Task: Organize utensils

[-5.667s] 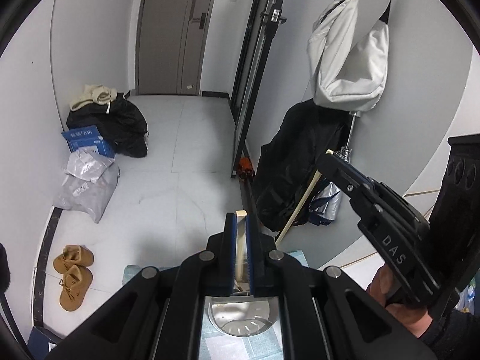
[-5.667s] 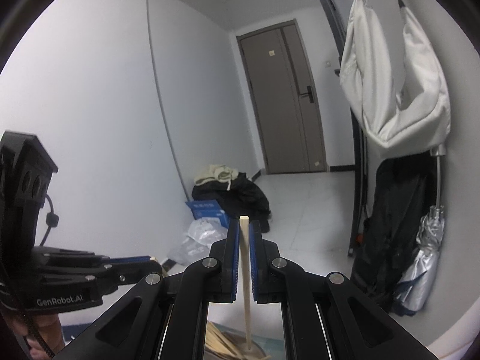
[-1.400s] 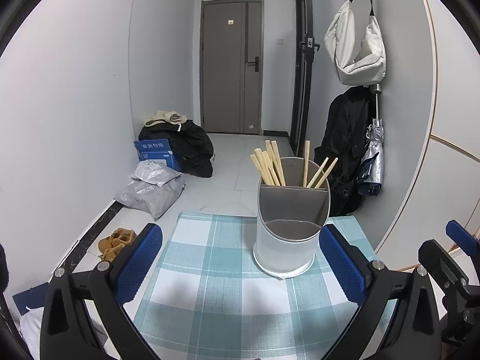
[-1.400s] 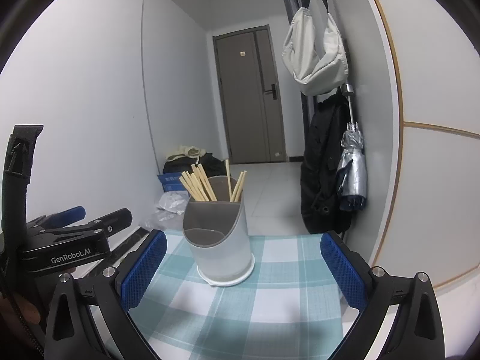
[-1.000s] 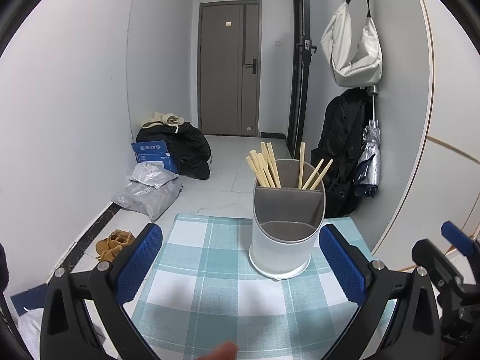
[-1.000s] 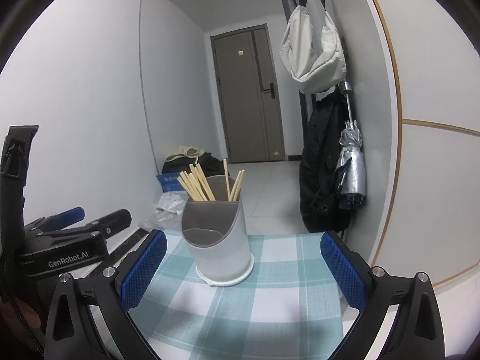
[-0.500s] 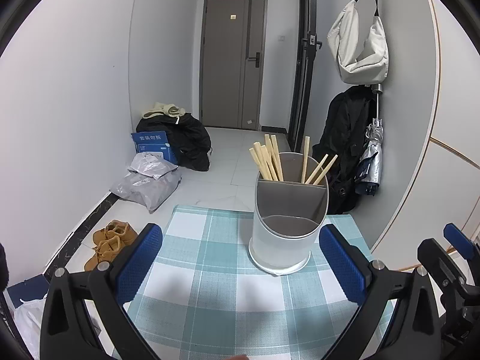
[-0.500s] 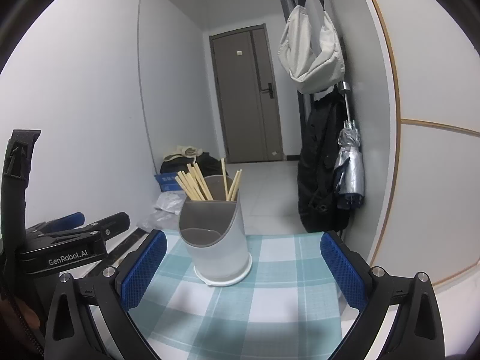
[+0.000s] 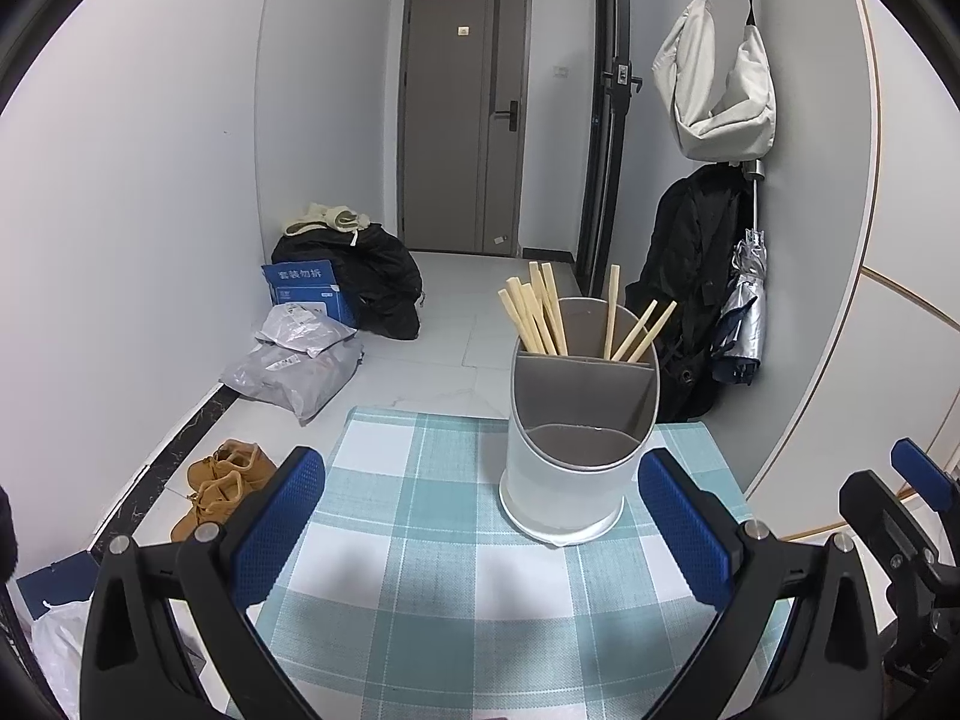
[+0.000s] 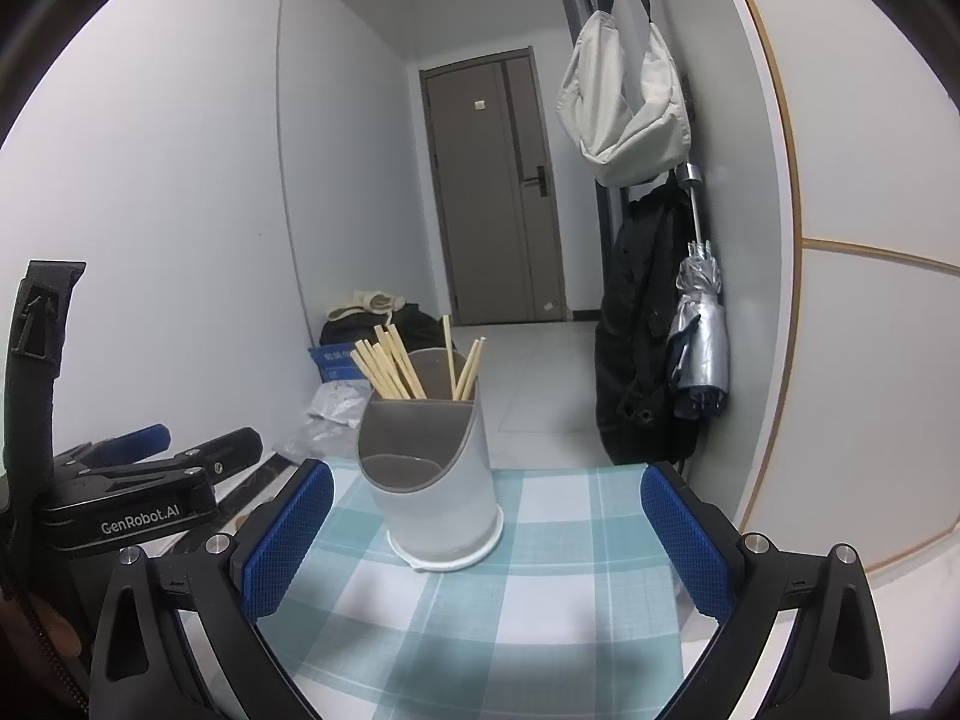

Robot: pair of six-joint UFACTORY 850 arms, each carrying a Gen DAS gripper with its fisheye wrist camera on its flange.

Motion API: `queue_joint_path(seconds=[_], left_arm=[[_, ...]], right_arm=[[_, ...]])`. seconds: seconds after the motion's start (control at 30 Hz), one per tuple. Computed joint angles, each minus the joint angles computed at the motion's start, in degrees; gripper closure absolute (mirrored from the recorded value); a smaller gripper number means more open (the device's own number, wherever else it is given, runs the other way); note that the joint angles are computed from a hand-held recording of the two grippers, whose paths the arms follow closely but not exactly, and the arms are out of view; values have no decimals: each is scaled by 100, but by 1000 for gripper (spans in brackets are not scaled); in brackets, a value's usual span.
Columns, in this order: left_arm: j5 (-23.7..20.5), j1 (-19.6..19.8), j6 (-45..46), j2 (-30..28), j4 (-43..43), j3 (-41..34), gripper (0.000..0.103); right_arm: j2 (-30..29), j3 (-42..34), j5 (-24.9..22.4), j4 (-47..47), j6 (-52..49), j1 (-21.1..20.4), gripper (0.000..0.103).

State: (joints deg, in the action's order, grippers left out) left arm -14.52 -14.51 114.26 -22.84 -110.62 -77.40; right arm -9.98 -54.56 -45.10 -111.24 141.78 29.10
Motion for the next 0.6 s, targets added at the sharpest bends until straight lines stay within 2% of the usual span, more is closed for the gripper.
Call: queue_joint_path(seconds=[0.6], left_arm=[[7,-23,187,19,-134,26,1]], right_arm=[[-9,-1,-49,27,10,22,0]])
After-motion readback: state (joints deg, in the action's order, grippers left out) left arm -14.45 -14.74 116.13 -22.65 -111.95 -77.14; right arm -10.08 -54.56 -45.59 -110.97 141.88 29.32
